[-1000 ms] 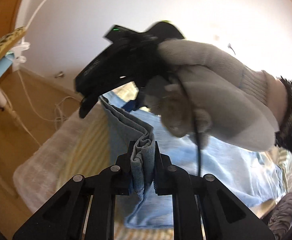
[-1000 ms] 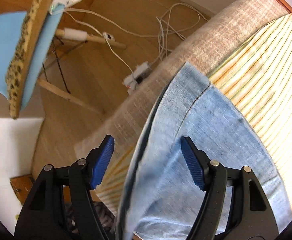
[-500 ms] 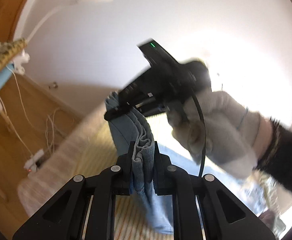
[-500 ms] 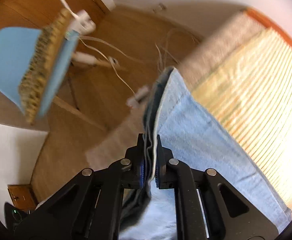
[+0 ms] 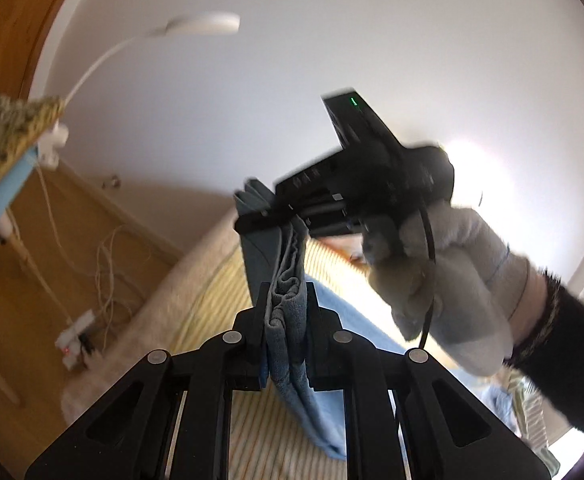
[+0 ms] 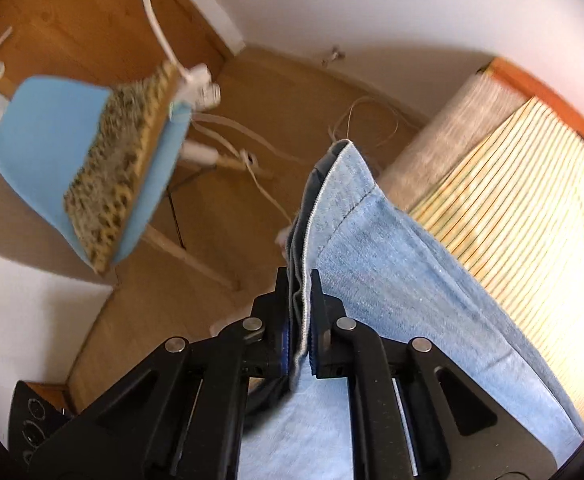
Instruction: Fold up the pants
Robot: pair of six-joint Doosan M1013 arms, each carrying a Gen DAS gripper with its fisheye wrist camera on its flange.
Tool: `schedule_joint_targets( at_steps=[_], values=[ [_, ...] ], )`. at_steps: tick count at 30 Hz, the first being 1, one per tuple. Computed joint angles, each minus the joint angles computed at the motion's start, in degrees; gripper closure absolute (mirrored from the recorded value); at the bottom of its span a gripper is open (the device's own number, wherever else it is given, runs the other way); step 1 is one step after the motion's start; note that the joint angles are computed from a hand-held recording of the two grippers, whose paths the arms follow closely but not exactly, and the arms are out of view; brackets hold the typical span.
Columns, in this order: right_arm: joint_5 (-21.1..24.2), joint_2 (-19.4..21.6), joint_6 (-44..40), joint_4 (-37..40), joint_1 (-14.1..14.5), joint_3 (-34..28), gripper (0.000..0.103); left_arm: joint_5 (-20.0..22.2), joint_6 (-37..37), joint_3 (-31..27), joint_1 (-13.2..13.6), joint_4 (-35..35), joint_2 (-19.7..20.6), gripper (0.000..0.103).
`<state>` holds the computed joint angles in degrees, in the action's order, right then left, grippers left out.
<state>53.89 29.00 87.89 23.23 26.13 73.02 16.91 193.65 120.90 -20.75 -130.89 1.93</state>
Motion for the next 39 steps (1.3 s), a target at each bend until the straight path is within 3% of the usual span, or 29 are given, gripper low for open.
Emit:
schedule_joint_targets(
  at_steps=[5, 10, 22, 39],
  values=[
    [-1.3, -1.3, -2.1, 2.9, -1.1, 0.5, 0.095, -2.0, 0.6, -2.4, -0.4, 3.9, -0.3, 0.092],
    [-0.5, -1.3, -3.0, 5.8, -2.5, 3.0, 0.095, -2.0, -9.0, -2.8, -2.4, 14.7, 0.7, 0.092],
    [-3.6, -10.5, -10.4, 10.6, -7.8, 12.9, 0.095, 1.9, -10.0, -4.7, -7.5, 17.9, 1.6, 0.092],
    [-7.7, -25.7, -12.6, 9.0, -21.1, 29.2, 0.096, 9.6, -16.3, -12.0, -17.6, 28.0, 7.6, 0.092]
  ],
)
